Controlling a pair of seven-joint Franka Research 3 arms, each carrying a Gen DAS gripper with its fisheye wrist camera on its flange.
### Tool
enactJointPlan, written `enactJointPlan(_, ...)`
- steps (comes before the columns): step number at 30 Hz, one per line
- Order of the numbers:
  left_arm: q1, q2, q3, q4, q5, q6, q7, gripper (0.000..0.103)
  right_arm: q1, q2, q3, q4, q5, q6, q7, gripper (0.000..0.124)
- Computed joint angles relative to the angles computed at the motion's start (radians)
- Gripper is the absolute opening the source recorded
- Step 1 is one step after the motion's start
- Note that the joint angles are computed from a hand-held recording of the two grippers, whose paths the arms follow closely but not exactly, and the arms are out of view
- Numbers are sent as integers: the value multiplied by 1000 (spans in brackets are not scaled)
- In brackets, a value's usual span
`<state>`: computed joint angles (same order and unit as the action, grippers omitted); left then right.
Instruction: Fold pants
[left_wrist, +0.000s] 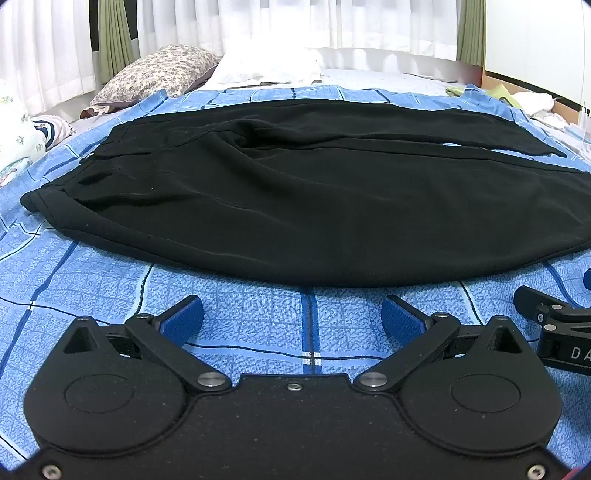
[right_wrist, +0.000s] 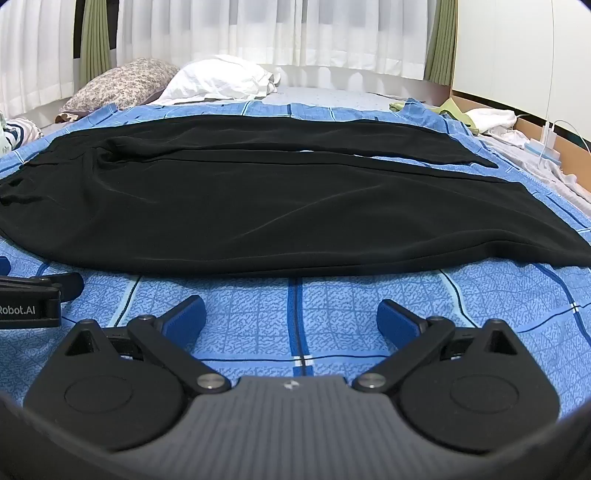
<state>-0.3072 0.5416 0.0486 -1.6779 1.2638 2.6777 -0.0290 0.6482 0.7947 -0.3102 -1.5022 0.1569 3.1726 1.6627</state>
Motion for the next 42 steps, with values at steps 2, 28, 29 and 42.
enactJointPlan(2,-1,0,1,0,3,-1,-3,103,3,1,-4,0,0,2,0,103)
enactJointPlan(28,-1,0,0,1,4,-5,0,103,7,1,-6,-3,9,4,-9,103)
enactJointPlan(29,-1,0,0,1,4,-5,0,103,6,1,-5,-3,9,4,-9,103)
enactJointPlan(42,-1,0,0,0,5,-5,-1,103,9,2,-9,-2,8,4,-6,103)
